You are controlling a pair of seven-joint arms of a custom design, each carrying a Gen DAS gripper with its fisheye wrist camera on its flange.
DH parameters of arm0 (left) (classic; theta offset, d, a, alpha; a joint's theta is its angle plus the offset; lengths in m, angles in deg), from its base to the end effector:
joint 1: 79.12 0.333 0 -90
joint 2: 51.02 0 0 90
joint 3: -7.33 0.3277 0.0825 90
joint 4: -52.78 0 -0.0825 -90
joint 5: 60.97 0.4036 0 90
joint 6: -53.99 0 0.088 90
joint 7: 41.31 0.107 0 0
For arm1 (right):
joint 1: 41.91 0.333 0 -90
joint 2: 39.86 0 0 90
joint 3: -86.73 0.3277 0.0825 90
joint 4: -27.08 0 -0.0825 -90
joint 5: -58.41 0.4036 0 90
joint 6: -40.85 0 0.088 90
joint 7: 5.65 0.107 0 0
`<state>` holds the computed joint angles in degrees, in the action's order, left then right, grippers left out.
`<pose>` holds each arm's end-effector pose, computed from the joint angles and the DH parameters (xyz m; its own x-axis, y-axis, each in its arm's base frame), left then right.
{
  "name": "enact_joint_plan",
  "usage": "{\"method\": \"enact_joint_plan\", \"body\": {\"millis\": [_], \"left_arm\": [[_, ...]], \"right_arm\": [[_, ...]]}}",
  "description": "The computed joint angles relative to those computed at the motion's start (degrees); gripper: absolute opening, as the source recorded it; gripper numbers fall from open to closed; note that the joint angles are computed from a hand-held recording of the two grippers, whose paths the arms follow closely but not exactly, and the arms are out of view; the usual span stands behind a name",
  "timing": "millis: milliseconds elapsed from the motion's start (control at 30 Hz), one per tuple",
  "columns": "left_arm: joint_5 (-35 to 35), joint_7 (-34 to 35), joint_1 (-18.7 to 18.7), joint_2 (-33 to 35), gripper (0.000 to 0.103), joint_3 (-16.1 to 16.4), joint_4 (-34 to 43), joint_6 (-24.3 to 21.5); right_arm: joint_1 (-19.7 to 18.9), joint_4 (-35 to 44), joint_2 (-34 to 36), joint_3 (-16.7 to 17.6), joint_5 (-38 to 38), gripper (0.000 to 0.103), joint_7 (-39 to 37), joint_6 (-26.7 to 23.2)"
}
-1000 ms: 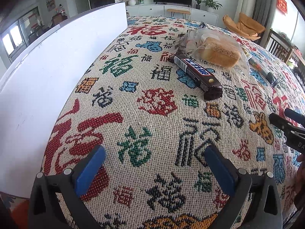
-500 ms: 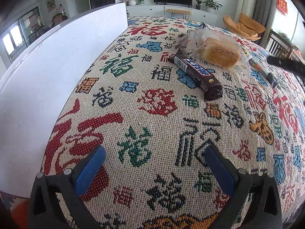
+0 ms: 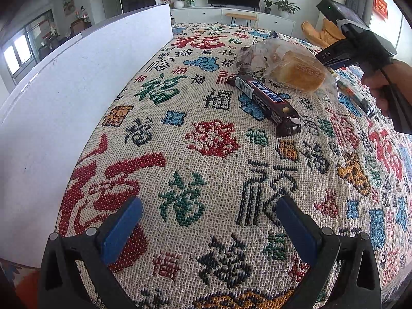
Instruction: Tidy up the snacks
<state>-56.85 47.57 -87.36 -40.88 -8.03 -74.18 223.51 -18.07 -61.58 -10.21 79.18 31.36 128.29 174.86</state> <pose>0.5544 -0.2433 0.3622 -0.4294 -0.9031 0.0079 -0.7606 0.3569 -0.5423 0.7103 0.2167 0.3837 -0.2141 -0.9560 0.2008 -0.8860 0.1035 -0.4520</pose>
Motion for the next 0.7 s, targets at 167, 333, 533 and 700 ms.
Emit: {"method": "enact_joint_plan", "body": {"millis": [167,333,533,700], "left_arm": [[-0.07,0.12,0.11,0.09,0.103,-0.09,0.09,-0.02],[-0.07,0.11,0.1,0.02,0.103,-0.1,0.01,-0.01],[-0.09,0.12,0.12,0.01,0.103,-0.11,-0.02,0.06],[-0.15,0.22,0.18,0.01,0.103,-0.15,-0.06,0.1]], "right_arm": [[-1.26,-1.36,-1.48,1.83,3.79,0.03,-2.84,-0.17],[-3.31,-12.04,-8.92,4.49,12.25,0.03,-2.54,6.32],[-3.35,-30.23,-20.66,7.35,17.68,0.031,1.56,15.24],[-0.5,-39.88,-25.91,8.6,-1.44,0.081,18.95,22.06]]}}
